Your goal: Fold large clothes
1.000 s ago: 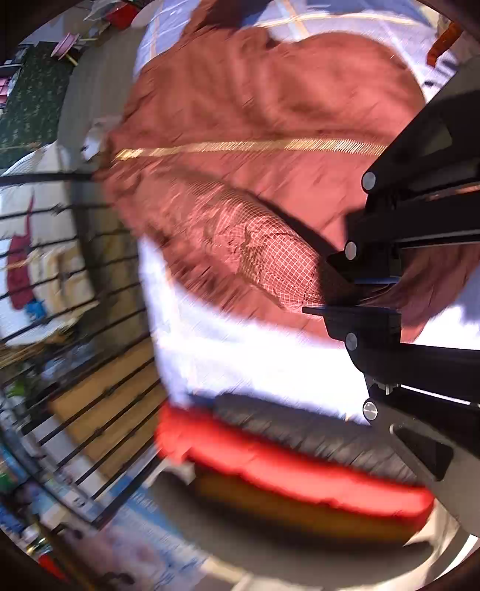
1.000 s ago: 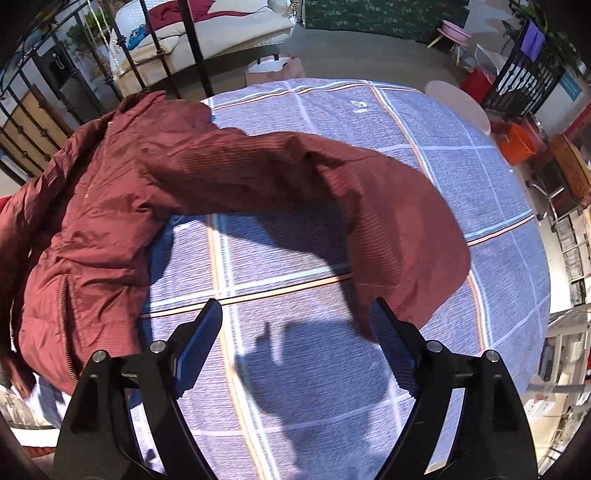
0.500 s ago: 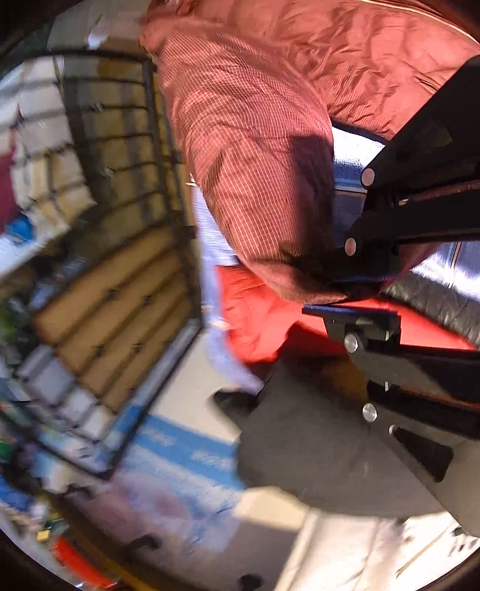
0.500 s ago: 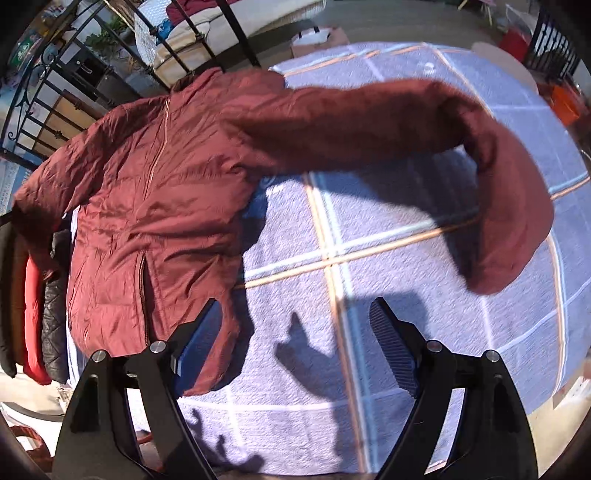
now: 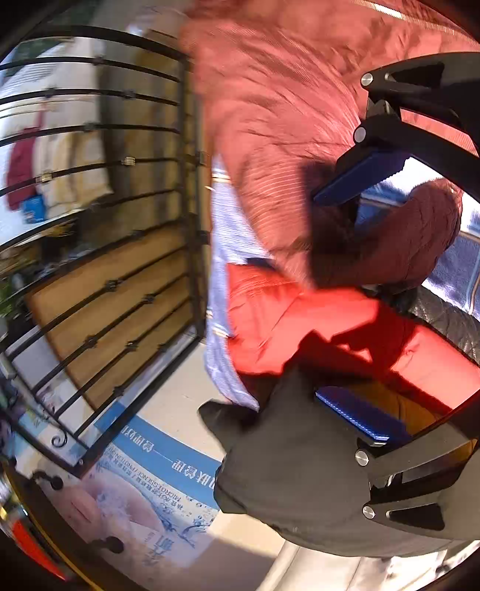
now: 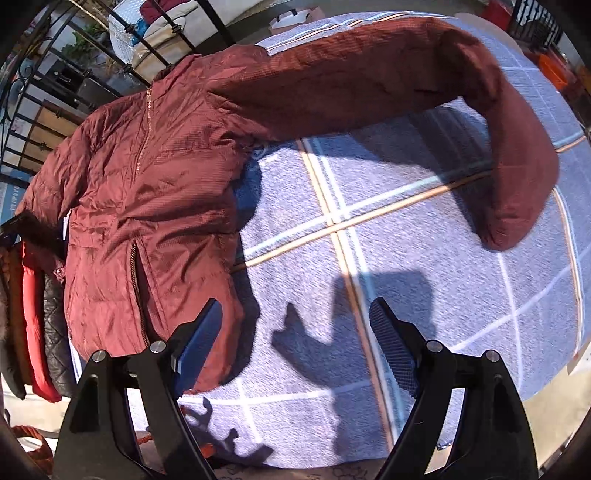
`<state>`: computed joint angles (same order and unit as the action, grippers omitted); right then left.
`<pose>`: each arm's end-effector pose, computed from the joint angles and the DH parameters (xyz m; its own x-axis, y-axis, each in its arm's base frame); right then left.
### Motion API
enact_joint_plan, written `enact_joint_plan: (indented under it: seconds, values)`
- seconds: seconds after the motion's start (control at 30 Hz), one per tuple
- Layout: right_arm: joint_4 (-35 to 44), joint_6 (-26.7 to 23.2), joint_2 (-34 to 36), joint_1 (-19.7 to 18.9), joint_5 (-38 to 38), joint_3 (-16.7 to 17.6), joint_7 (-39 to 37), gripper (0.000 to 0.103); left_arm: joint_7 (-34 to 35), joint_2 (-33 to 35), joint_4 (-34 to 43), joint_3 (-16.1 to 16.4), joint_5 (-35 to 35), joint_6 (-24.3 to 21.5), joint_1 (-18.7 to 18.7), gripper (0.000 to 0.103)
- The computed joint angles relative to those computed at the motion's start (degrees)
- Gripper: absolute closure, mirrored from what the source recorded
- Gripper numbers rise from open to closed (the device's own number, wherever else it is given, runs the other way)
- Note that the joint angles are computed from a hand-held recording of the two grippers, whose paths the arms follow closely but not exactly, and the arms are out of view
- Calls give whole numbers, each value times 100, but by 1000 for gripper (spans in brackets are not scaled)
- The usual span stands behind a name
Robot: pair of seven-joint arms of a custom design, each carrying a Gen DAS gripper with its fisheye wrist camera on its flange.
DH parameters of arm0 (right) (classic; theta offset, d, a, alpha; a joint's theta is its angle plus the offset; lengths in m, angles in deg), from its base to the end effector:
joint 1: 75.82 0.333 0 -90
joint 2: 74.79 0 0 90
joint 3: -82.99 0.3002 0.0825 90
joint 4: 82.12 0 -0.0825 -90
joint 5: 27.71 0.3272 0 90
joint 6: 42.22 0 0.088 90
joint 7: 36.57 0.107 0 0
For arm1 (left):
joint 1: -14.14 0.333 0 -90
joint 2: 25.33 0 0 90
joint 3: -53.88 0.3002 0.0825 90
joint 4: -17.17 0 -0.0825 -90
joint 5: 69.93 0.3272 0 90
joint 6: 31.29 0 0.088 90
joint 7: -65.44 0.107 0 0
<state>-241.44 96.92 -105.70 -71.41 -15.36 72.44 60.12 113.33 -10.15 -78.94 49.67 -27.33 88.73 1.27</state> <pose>0.3296 -0.0328 0.4029 -0.3214 -0.9066 -0.2734 -0.9242 0.3633 -0.1182 0.5852 -0.1408 0.4785 0.2015 -0.8784 -0.4333 -0.8979 0.0111 -0.4401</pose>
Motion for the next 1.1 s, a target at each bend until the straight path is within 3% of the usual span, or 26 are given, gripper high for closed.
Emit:
enact_joint_plan:
  seconds: [0.17, 0.27, 0.4, 0.47, 0.6, 0.73, 0.77, 0.8, 0.83, 0.93, 1.0, 1.03, 1.1]
  values:
    - [251, 129, 521, 376, 548, -149, -439, 22, 32, -1054, -1010, -125, -510, 1090, 350, 6]
    - [354, 159, 854, 532, 1015, -183, -780, 22, 373, -1798, -2082, -287, -1192, 1902, 549, 6]
    - [434, 88, 1259, 617, 1680, -148, -1316, 22, 1283, -2421, -3490, -477, -2491, 2297, 562, 6]
    - [428, 62, 1378, 605, 1959, -84, -1578, 22, 1682, -2527, -4046, -517, -3237, 2361, 511, 6]
    - [384, 38, 1620, 587, 2454, 73, -2108, 22, 1916, -2405, -4793, -717, -3916, 2445, 476, 6]
    - [399, -217, 1862, 556, 3431, 97, -2721, 22, 1819, -2295, -5272, -770, -4556, 3107, 414, 7]
    - [436, -339, 1953, 541, 3655, 129, -2861, 23, 1969, -2245, -5354, -735, -4982, 3289, 323, 8]
    - [478, -439, 2027, 517, 3792, 185, -2972, 26, 2379, -2169, -5374, -749, -5626, 3382, 262, 9]
    - [512, -538, 2079, 490, 3923, 244, -3089, 39, 2523, -2044, -5300, -664, -5913, 3327, 77, 16]
    - [556, -527, 2034, 400, 3780, 494, -2926, 62, 2065, -1932, -5120, -928, -5189, 3120, 86, 23]
    - [577, -565, 1921, 371, 3610, 556, -2811, 74, 1903, -1953, -4991, -959, -5007, 2885, 54, 37]
    - [574, -619, 1819, 363, 3535, 556, -2783, 80, 1758, -2004, -4971, -972, -4882, 2817, 54, 50]
    - [546, -733, 1589, 359, 3494, 504, -2771, 87, 1795, -2267, -5018, -950, -5047, 2785, 2, 59]
